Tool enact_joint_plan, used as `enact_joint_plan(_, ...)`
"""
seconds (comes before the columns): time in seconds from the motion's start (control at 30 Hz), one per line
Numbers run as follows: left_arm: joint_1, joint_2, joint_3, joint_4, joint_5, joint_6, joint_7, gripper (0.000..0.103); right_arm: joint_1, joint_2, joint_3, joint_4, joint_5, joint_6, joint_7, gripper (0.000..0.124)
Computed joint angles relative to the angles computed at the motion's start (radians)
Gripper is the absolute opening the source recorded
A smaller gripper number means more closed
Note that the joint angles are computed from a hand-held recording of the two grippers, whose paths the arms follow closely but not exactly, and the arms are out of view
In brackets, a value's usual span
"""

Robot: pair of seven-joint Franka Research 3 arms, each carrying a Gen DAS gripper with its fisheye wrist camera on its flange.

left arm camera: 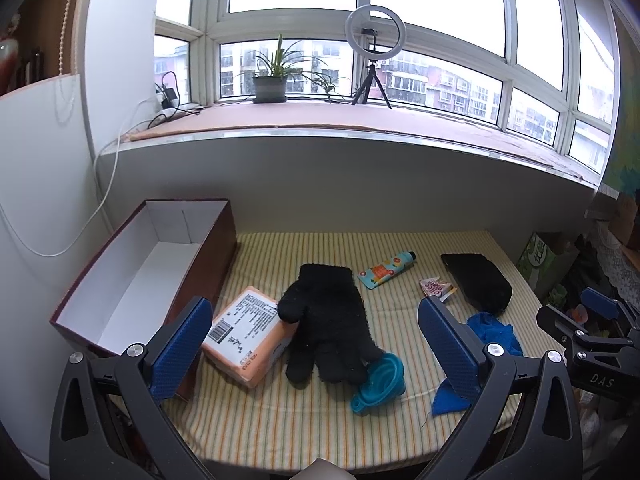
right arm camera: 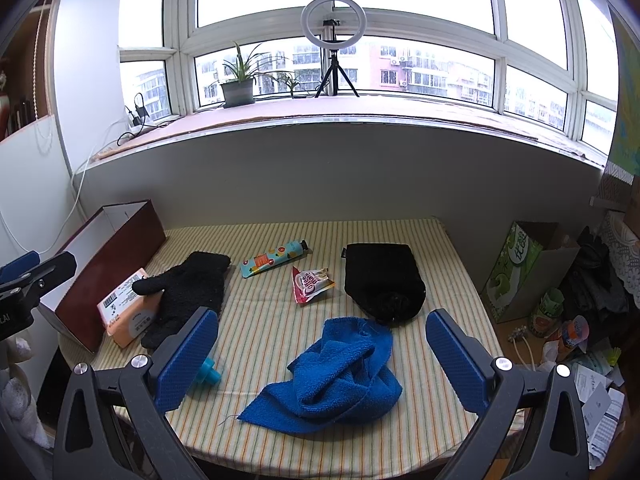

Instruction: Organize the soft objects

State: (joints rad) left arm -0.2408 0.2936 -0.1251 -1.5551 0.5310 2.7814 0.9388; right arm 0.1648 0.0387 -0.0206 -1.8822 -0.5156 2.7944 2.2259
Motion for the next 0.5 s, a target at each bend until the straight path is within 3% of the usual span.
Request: enact_joint_plan(0.5, 0.002, -0.002, -0.001, -0.005, -0.003, 0.002, 0.007, 0.102, -0.004, -0.005, 0.000, -0.006, 0.010, -0.003, -0.007, 0.102)
